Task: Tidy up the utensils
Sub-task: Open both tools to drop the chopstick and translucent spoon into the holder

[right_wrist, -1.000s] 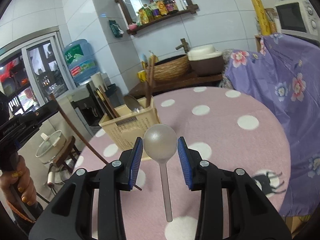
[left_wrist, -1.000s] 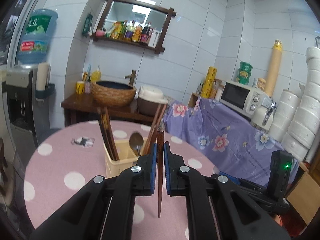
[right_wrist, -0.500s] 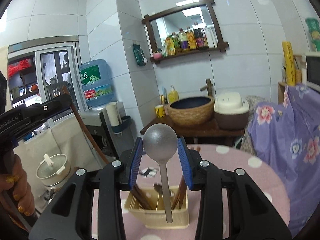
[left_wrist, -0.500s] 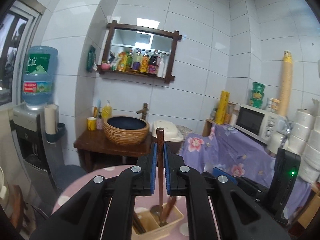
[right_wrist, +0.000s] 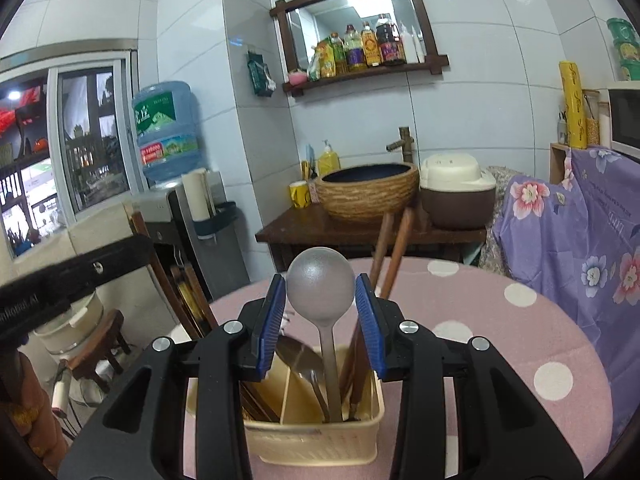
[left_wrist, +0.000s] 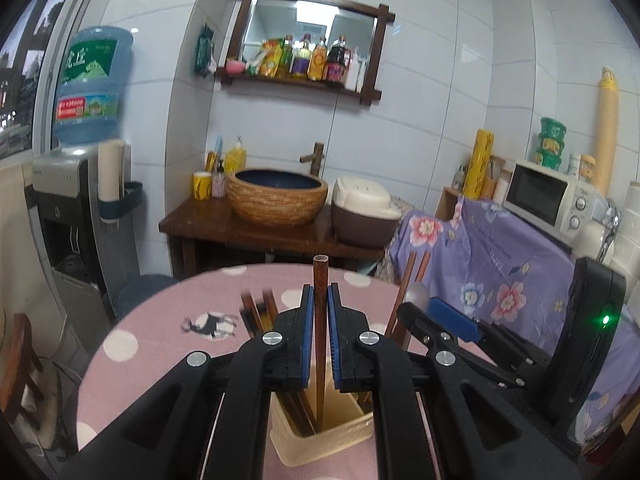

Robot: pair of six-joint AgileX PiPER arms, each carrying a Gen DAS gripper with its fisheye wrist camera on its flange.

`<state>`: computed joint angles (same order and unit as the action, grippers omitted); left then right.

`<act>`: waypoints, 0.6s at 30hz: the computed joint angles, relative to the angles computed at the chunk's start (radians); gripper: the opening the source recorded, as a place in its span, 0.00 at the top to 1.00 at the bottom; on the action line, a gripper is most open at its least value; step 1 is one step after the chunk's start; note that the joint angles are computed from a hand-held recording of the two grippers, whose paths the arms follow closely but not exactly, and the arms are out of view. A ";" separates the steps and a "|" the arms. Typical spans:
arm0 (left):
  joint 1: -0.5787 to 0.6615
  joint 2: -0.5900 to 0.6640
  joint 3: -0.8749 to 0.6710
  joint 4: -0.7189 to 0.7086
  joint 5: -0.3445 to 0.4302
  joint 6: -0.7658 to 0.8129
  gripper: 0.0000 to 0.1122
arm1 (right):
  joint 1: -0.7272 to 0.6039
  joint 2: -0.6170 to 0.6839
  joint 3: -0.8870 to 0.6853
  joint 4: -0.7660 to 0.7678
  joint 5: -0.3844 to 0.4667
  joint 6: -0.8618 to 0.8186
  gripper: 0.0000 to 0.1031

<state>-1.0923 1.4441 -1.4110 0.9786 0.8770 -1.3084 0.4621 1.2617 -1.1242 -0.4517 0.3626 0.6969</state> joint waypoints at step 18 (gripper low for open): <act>-0.016 -0.013 0.153 0.001 -0.045 -0.111 0.95 | 0.040 -0.069 0.199 -0.263 -0.026 0.263 0.49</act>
<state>-1.1088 1.4306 -1.2583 0.9791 0.8318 -1.4196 0.5024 1.1924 -0.9257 -0.7150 0.3369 0.9602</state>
